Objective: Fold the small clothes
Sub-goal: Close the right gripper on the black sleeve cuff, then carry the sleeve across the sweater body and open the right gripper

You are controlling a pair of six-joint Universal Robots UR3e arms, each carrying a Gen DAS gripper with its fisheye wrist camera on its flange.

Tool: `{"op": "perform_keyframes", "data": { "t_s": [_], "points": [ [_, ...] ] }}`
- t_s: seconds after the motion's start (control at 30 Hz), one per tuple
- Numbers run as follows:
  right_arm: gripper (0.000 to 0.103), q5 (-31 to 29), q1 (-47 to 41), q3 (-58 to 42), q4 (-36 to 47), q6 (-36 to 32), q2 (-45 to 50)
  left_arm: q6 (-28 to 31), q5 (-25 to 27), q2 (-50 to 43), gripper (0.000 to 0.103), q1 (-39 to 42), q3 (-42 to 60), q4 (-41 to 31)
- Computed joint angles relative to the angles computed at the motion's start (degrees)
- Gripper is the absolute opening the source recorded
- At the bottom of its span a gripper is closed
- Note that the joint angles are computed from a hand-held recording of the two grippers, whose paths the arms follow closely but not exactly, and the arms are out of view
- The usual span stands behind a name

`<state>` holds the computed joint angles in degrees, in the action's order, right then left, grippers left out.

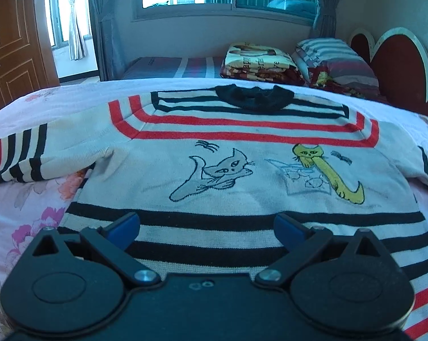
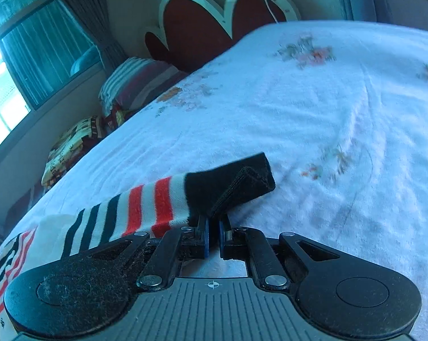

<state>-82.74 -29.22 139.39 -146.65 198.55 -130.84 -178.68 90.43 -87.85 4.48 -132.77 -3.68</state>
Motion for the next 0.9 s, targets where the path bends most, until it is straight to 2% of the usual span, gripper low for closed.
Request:
{"op": "perform_keyframes", "data": {
  "t_s": [0.17,0.3,0.43,0.53,0.7,0.77,0.9],
  "points": [
    [0.006,-15.6,23.9,-11.3,-13.3,2.4,18.6,4.5,-6.0,0.3,0.1,4.6,0.3,-2.8],
    [0.006,-20.3,37.7,-22.3,-15.4,7.2,32.1,8.3,-11.1,2.7,0.1,10.6,-2.0,-3.2],
    [0.006,-21.7,50.5,-36.3,-15.9,10.3,48.0,12.7,-16.1,6.8,0.101,17.9,-4.8,-5.6],
    [0.006,-21.6,56.5,-47.7,-13.6,11.7,58.8,17.3,-21.5,10.9,0.101,24.6,-6.3,-9.9],
    [0.006,-20.1,62.0,-65.0,-7.5,12.6,72.9,22.5,-28.2,14.4,0.101,33.8,-6.7,-14.8],
    [0.006,-21.3,64.3,-72.7,-3.9,12.2,78.2,23.7,-30.9,14.4,0.101,37.0,-5.8,-17.5],
    [0.006,-24.1,67.6,-84.4,1.0,12.0,86.8,24.7,-33.0,12.4,0.101,39.9,-4.0,-19.0]
  ]
}}
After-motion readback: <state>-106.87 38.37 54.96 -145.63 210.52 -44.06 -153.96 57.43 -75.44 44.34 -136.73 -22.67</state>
